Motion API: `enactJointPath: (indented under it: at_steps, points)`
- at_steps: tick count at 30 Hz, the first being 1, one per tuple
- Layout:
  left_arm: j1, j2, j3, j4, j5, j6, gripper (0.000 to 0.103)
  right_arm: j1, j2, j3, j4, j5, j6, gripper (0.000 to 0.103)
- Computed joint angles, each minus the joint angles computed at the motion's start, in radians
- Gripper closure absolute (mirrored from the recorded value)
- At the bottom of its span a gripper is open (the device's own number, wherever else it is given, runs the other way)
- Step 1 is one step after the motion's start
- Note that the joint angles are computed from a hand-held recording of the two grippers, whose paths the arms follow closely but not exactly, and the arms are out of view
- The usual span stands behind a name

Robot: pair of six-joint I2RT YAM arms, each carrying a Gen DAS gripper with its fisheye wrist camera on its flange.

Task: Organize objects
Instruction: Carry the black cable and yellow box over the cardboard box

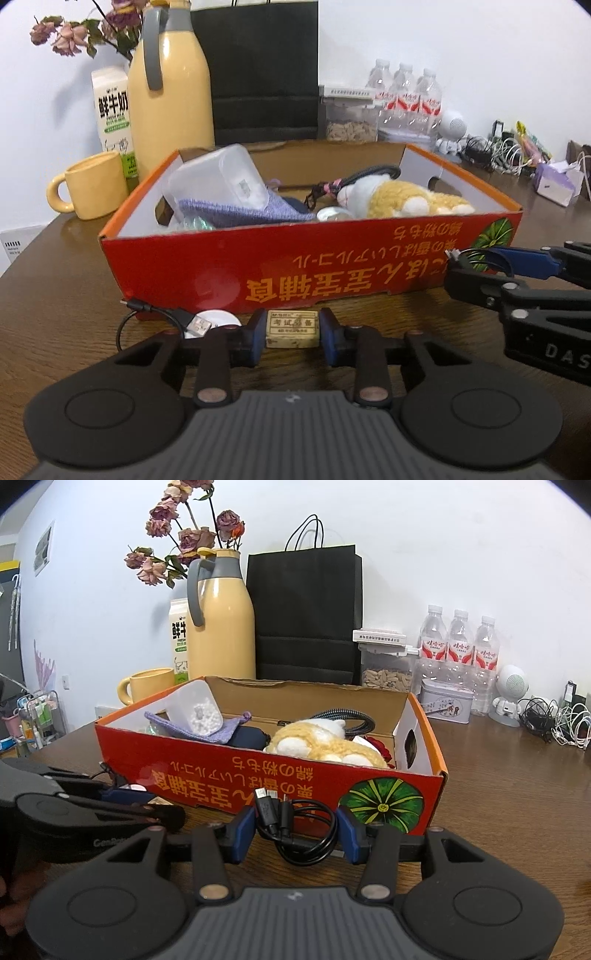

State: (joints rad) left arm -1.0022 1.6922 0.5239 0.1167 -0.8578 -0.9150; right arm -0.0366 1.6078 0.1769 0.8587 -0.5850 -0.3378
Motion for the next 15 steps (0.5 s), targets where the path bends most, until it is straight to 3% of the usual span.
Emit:
enactJointPath:
  at_steps: [8, 15]
  points:
    - [-0.094, -0.105, -0.034, -0.051, -0.117, -0.042, 0.072, -0.029, -0.080, -0.064, 0.041, -0.052, -0.003, 0.057]
    - [-0.054, -0.230, -0.056, 0.030, -0.141, 0.112, 0.072, -0.009, -0.181, -0.049, -0.028, -0.046, 0.039, 0.057]
